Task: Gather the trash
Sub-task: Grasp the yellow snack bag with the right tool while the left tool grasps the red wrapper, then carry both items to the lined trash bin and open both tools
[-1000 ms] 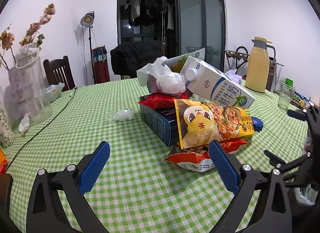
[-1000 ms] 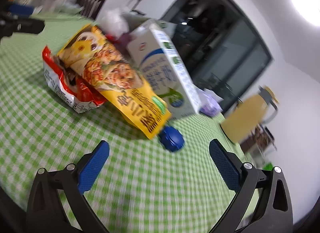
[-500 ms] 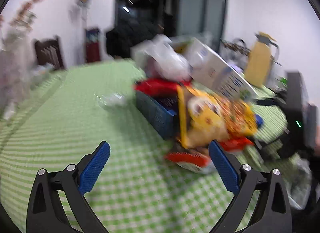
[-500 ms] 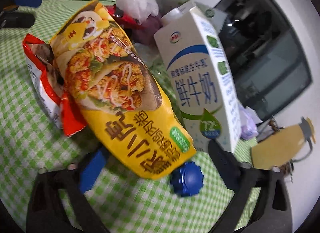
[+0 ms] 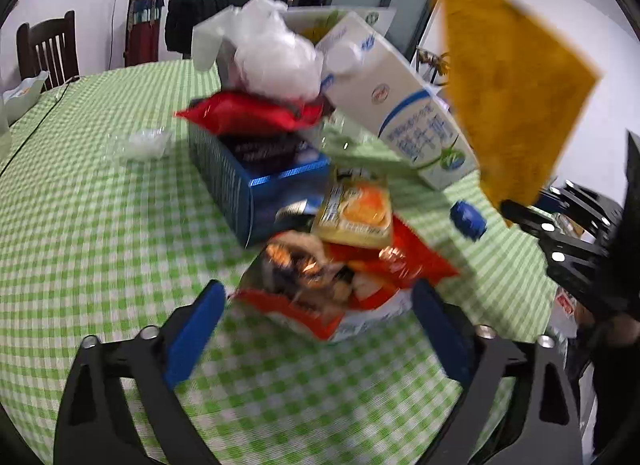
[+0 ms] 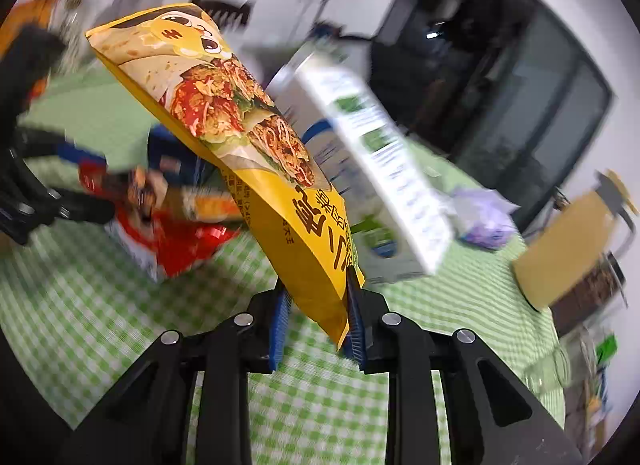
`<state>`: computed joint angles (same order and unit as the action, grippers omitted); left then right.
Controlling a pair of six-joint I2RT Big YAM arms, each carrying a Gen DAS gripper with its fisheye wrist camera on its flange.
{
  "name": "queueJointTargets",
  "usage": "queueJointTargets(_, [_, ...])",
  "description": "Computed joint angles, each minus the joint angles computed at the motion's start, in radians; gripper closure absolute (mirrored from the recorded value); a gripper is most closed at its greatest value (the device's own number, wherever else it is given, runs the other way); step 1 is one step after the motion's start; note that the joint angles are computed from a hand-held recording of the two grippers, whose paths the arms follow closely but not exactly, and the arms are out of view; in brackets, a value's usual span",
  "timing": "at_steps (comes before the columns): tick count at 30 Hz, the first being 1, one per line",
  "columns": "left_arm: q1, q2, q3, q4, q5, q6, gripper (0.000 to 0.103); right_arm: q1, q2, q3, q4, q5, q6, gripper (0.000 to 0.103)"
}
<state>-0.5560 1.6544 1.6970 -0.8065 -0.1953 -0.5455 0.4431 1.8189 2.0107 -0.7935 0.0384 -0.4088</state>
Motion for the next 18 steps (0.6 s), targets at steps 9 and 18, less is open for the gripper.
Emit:
queueJointTargets(9, [0.018, 0.035, 0.056, -0.118, 0.055, -0.146, 0.089, -0.047, -0.139, -0.168, 0.105, 0.010, 0.161, 0.077])
queueJointTargets(18, [-0.030, -0.077, 0.008, -0.075, -0.112, -0.128, 0.103, -0.083, -0.298, -0.380, 0.172, 0.035, 0.296, 0.077])
